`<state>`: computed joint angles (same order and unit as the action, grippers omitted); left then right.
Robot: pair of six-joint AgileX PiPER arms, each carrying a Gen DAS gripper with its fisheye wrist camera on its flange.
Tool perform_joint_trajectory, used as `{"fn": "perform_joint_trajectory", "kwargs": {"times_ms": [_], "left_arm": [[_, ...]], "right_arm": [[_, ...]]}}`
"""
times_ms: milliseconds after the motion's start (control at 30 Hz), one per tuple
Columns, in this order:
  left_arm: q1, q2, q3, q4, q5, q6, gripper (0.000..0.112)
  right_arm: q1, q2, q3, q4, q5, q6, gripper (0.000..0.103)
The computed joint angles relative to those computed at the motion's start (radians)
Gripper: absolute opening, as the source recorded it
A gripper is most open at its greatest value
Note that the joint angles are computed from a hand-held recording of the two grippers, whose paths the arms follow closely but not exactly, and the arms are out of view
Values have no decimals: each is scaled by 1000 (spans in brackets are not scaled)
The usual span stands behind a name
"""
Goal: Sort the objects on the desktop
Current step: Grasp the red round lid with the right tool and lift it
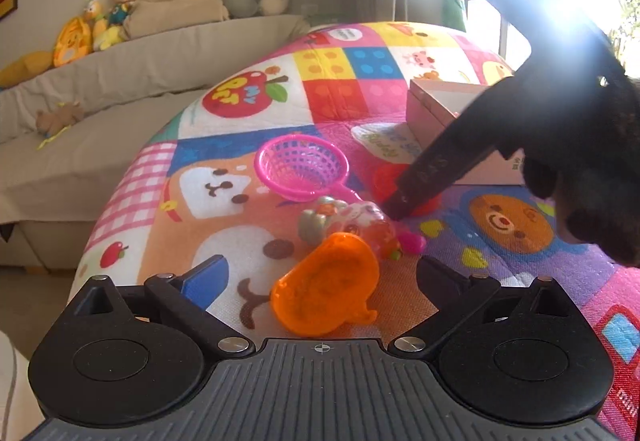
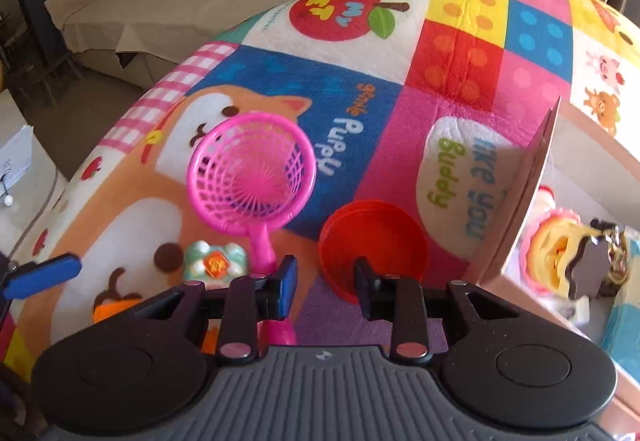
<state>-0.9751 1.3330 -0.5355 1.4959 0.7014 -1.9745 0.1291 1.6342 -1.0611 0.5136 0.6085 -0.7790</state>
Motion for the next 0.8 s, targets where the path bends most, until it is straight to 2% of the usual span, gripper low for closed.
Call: {"fn": "perform_joint_trajectory", "kwargs": {"times_ms": [100,233,400,467,533,600,700,800], "left_arm": [[-17,4,-6,-21,7,27,103],[-22,19,-25,-54,7,70,103],[-20,33,-54,-99,-38,123,103],[-20,46,-74,-121,-51,144,103],[-9,64,-103,-155,-78,177,103],[2,86,-137,-193,-109,218,103],[-14,115,-178,-227,-107,265,103],[-29,128,-204,-247,-118,298,103]], "right_arm": [[-106,-80,91,100,62,-138,31],[-323,-194,220,195,144,-315,31],[-589,-295,370,306,92,-552,32],[-713,-292,388,387,125,-649,40],[-829,-293,419,506,144,-782,69],[-909,-313,489,690,95,-979,79],[-979,-299,541,871,62,-1160,86],[-1014,-238,521,889,66,-1147,95]]}}
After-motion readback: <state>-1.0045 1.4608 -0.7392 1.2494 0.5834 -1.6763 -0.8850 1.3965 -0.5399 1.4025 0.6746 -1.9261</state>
